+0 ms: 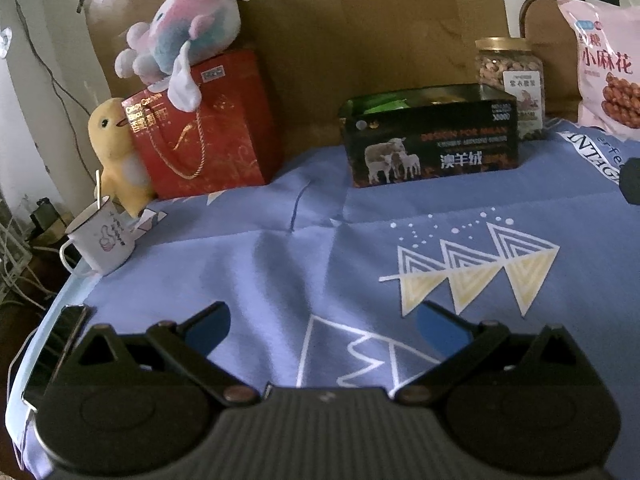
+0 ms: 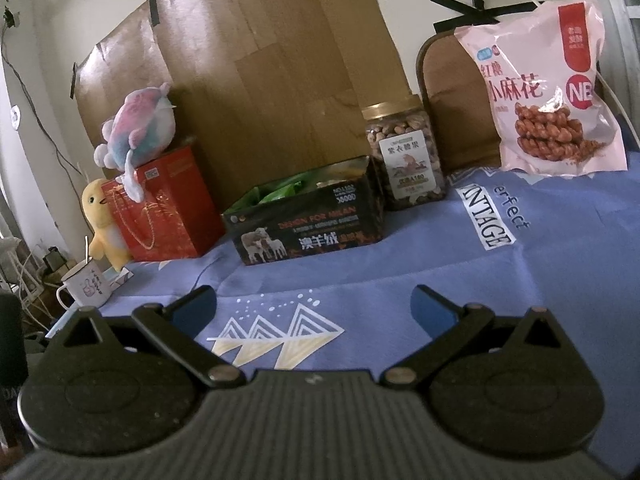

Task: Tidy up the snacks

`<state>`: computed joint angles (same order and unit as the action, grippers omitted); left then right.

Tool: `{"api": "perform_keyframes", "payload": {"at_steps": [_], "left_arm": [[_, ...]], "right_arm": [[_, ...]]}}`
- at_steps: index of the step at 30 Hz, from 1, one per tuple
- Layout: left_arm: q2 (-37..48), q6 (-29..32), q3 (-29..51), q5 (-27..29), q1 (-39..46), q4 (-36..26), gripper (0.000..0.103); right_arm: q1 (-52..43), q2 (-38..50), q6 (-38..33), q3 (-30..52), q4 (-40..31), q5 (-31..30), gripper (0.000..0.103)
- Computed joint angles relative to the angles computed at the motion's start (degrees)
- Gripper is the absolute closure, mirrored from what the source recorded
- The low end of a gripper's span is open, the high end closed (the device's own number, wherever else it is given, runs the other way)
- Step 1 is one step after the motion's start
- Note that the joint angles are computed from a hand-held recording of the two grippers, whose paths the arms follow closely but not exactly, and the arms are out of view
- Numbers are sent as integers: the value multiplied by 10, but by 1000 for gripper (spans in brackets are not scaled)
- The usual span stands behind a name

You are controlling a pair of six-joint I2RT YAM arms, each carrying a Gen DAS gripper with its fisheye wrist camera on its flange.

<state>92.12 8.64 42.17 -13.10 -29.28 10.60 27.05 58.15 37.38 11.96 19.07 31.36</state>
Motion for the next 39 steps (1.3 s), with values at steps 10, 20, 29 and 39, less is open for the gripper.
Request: {"api": "perform_keyframes", "payload": {"at_steps": [10, 20, 29, 39], "left_arm": [[15, -6, 18, 11, -4, -26, 0], [25, -9, 29, 17, -12, -40, 0], [43, -14, 47, 27, -10, -54, 0], [63, -32, 74, 51, -9, -86, 0]], "right_arm": [[-12, 0, 4, -5, 3, -10, 0], [-28, 6, 3, -9, 13, -24, 0], [-41, 8, 1, -10, 15, -34, 0], [-49, 6, 2, -11, 11, -37, 0]]}}
